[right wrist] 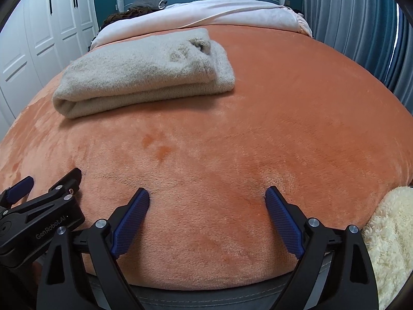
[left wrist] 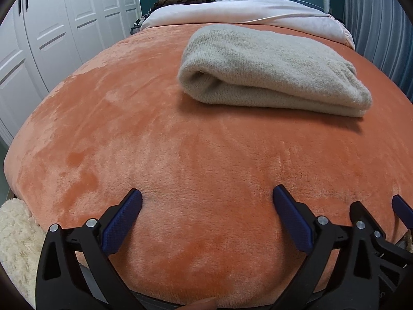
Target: Fold small clothes
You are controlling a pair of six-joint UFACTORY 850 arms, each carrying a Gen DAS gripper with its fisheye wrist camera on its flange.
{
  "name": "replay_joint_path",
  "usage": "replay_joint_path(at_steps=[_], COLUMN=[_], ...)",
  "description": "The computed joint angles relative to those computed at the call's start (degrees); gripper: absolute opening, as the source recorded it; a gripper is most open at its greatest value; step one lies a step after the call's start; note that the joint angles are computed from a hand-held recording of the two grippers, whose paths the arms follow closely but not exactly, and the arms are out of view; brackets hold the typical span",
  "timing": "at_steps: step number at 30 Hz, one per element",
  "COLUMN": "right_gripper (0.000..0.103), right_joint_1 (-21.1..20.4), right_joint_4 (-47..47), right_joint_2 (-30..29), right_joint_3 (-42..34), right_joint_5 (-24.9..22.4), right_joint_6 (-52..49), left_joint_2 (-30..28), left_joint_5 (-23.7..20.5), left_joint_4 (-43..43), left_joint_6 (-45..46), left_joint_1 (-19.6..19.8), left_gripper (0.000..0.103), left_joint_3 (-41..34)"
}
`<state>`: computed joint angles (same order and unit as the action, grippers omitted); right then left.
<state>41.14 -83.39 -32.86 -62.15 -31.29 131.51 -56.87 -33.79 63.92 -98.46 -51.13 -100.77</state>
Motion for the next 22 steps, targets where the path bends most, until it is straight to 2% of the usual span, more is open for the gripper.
replay_joint_path(at_steps=[22], right_gripper=[0.091], right_joint_1=[-0.3], right_joint_4=[-0.3], right_joint_2=[-0.1], right_joint_3=[-0.1], right_joint_5=[0.2], right_joint_6=[-0.1], left_joint_2=[0.1], left_joint_5=[0.4], left_joint_4=[1.6], left_joint_6=[-1.7], left_joint_1=[0.1], left_gripper=[0.098], left_joint_3=[0.8])
